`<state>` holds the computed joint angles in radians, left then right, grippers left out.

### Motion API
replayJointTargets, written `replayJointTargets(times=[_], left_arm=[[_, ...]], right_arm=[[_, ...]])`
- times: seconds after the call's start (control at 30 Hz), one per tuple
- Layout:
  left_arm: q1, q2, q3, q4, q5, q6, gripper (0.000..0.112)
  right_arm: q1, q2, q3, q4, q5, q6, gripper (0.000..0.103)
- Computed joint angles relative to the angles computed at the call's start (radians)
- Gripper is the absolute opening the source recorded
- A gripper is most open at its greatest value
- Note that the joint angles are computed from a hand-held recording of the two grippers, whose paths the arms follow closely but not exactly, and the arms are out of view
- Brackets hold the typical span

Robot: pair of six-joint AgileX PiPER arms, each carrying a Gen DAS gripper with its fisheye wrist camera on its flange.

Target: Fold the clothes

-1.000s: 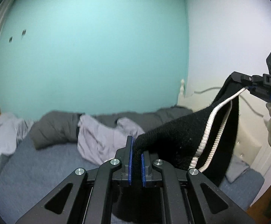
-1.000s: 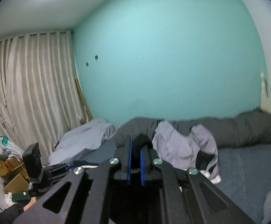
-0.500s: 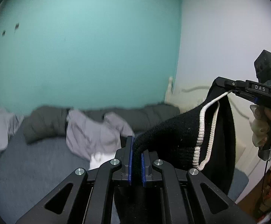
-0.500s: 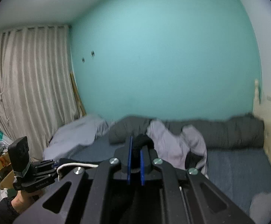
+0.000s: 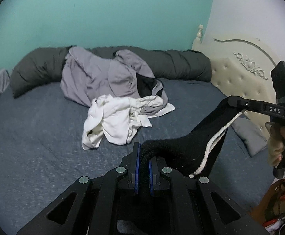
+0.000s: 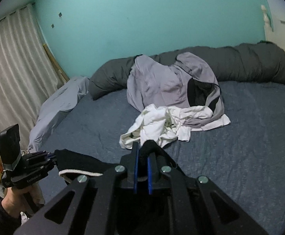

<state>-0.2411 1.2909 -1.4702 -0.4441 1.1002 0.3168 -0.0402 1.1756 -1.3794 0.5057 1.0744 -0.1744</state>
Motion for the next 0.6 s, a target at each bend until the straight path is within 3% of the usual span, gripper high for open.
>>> replayJointTargets(times=[0.13,0.33,0.47,0.6], left_arm=[[0.01,0.087,0.018,-0.036,-0.074,0.039,0.007],[0.009,0.326,-0.076,-0.084,-0.166,0.054,0.007],[0.0,0.508,-0.204,-0.085,-0.177,0.03,0.007],[0.0,0.739,-0.419,-0.072,-0.137,-0.025,0.007]], right_arm=[[-0.024,0.088,0.031,0.051,-0.077,-0.075,0.007],[-0.043,0.29,-0.001,0.103,-0.179,-0.167,0.007],[-0.044,0.448,-0.053,0.122,-0.248,-0.202,0.007],[-0.049,0.631,-0.155,0.147,-0.284,-0.239,0.007]])
